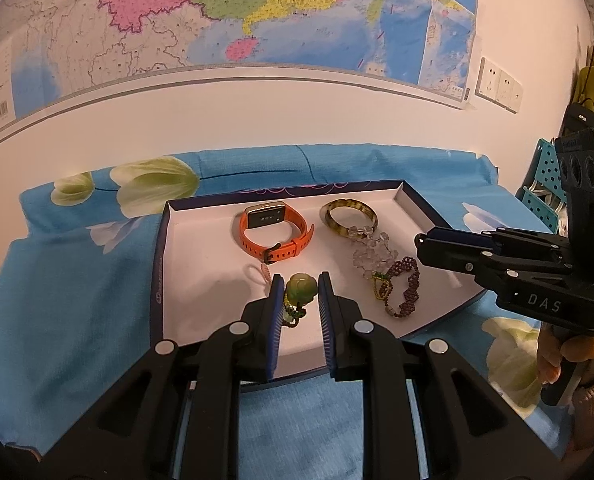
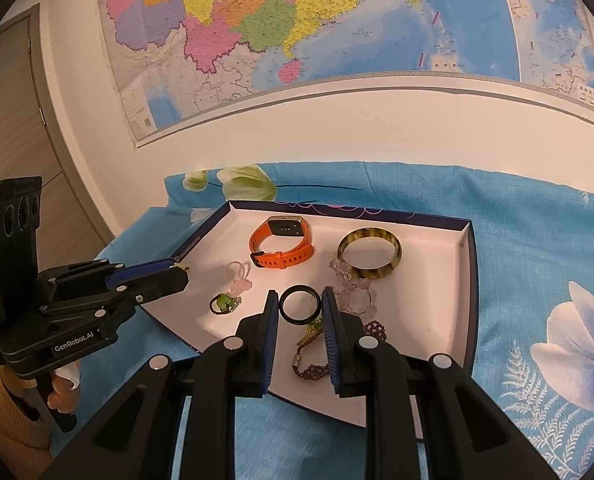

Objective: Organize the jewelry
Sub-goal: 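Carry the green-stone ring and black ring over the box lid with both tools, then lower both rings into the box lid and open both tools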

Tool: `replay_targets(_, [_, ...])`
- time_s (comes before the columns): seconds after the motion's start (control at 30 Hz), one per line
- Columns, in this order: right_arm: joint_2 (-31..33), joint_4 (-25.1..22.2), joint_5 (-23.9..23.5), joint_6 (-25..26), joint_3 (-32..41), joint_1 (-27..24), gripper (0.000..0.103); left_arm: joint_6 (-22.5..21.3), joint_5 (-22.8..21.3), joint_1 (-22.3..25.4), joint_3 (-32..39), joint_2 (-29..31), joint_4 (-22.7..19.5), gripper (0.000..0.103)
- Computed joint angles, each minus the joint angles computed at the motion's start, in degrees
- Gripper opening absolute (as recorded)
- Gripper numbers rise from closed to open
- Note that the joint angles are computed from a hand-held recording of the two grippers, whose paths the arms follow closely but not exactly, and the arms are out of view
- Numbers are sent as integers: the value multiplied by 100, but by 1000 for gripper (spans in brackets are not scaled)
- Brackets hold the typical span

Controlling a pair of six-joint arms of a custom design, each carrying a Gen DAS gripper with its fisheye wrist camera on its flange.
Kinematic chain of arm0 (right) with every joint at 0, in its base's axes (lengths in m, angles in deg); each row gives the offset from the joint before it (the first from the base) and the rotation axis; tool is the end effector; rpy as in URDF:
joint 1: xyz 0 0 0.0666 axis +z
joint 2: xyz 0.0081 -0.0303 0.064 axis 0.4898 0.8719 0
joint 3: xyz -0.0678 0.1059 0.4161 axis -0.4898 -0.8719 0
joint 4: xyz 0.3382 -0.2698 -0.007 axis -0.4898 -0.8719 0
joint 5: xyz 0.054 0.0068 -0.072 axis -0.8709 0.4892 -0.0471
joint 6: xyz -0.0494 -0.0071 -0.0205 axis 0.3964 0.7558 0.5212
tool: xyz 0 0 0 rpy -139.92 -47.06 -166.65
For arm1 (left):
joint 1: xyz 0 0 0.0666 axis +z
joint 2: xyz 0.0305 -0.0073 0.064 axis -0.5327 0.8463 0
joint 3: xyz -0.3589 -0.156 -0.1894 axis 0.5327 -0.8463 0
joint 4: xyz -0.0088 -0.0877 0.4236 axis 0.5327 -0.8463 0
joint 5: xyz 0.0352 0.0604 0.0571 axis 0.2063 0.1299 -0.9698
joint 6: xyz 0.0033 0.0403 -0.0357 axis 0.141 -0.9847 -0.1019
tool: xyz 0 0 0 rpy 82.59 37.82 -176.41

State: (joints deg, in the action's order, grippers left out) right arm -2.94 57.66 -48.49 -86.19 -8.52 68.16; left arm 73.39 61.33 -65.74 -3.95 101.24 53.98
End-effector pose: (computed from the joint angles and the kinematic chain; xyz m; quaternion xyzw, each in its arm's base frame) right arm 0.3182 0.2475 0.4289 -0.0745 0.8822 0.1723 0.4318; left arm 0.3526 -0.2314 0.4219 0.1784 0.8770 -0.1311 0.4265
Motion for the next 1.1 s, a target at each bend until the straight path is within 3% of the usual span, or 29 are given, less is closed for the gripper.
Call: replay_targets(1.1, [154, 14, -58, 2, 81, -99, 20, 88, -100, 70, 97, 210, -56, 18])
